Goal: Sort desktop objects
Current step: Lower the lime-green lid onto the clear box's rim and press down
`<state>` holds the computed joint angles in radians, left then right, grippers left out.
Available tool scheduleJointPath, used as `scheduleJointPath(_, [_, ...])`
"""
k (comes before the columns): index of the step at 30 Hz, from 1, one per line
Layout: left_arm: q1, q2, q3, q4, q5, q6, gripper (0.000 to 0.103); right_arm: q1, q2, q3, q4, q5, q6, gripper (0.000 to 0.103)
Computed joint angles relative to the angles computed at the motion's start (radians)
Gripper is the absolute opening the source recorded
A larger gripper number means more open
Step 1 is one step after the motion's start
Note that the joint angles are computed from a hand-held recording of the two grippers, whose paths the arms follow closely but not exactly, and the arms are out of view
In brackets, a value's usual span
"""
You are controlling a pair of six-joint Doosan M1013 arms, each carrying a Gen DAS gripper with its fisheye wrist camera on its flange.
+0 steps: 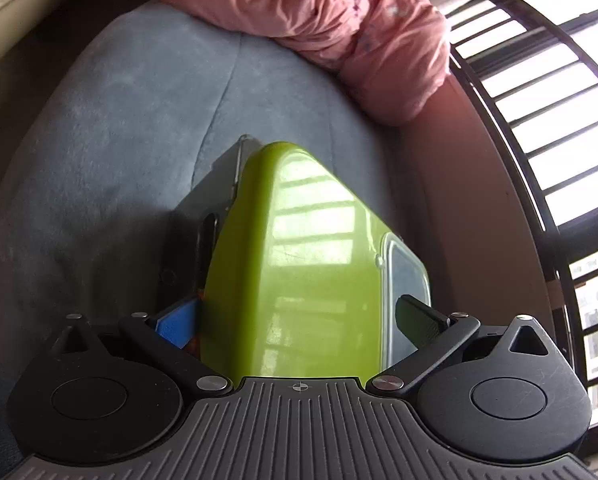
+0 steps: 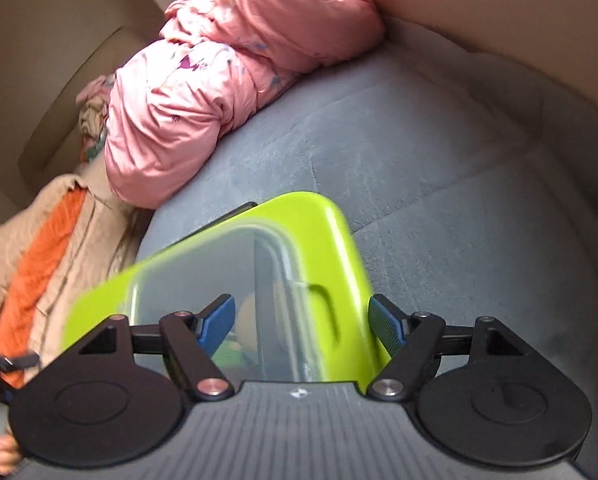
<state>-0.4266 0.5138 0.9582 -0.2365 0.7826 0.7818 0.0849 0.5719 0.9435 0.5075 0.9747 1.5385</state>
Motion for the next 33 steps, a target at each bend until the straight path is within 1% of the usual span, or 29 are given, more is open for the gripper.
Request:
scheduleJointPath(2, [-0.003, 0.006, -0.020, 0.013, 0.016, 0.028, 0.098, 0.001, 0.009, -0.008, 0.033, 0.009, 0.000, 0.076])
scheduleJointPath(4, [-0.005, 0.009, -0.029, 0.037, 0.035, 0.026, 0.090, -0.003, 0.025, -0.024, 0.085, 0.037, 0.028, 0.075])
scheduleJointPath(5, [-0.006, 0.008, -0.029, 0.051, 0.043, 0.022, 0.087, -0.003, 0.031, -0.032, 0.097, 0.041, 0.045, 0.076])
scheduleJointPath(7, [-0.002, 0.001, -0.013, 0.053, 0.035, 0.019, 0.077, 0.003, 0.041, -0.047, 0.084, 0.024, 0.078, 0.076])
scheduleJointPath(8, [0.001, -0.004, 0.000, 0.044, 0.025, 0.022, 0.075, 0.005, 0.045, -0.054, 0.077, 0.019, 0.087, 0.076])
scheduleJointPath(10, [0.008, -0.014, 0.028, 0.016, 0.003, 0.030, 0.067, 0.007, 0.049, -0.063, 0.066, 0.015, 0.094, 0.076])
scheduleJointPath(13, [0.014, -0.025, 0.059, -0.018, -0.009, 0.044, 0.062, 0.003, 0.056, -0.069, 0.071, -0.014, 0.120, 0.076])
scheduleJointPath(14, [0.015, -0.027, 0.065, -0.027, -0.008, 0.052, 0.062, 0.002, 0.059, -0.074, 0.063, -0.017, 0.118, 0.074])
scheduleJointPath(19, [0.013, -0.032, 0.080, -0.030, 0.008, 0.057, 0.064, -0.005, 0.079, -0.118, -0.028, 0.000, 0.048, 0.077])
scheduleJointPath(22, [0.009, -0.030, 0.078, -0.024, 0.017, 0.052, 0.067, -0.017, 0.090, -0.136, -0.007, 0.080, -0.099, 0.080])
scheduleJointPath(24, [0.007, -0.025, 0.069, -0.023, 0.025, 0.057, 0.069, -0.023, 0.078, -0.103, 0.026, 0.082, -0.138, 0.080])
scheduleJointPath(25, [0.006, -0.022, 0.065, -0.026, 0.028, 0.062, 0.072, -0.026, 0.071, -0.084, 0.041, 0.078, -0.149, 0.080])
scheduleJointPath(27, [0.002, -0.017, 0.053, -0.012, 0.043, 0.060, 0.077, -0.028, 0.052, -0.038, 0.066, 0.045, -0.141, 0.082])
scheduleJointPath(28, [-0.001, -0.015, 0.048, 0.005, 0.053, 0.050, 0.080, -0.028, 0.039, -0.013, 0.074, 0.021, -0.134, 0.081])
scheduleJointPath(30, [-0.005, -0.012, 0.038, 0.051, 0.074, 0.023, 0.081, -0.028, 0.022, 0.014, 0.079, -0.007, -0.117, 0.073])
scheduleJointPath(31, [-0.006, -0.010, 0.036, 0.066, 0.081, 0.006, 0.081, -0.029, 0.018, 0.018, 0.082, -0.009, -0.102, 0.070])
scheduleJointPath(32, [-0.003, -0.012, 0.041, 0.064, 0.077, -0.008, 0.081, -0.031, 0.016, 0.017, 0.086, -0.004, -0.083, 0.064])
scheduleJointPath(33, [0.002, -0.014, 0.046, 0.052, 0.068, -0.018, 0.081, -0.033, 0.017, 0.011, 0.092, 0.006, -0.062, 0.061])
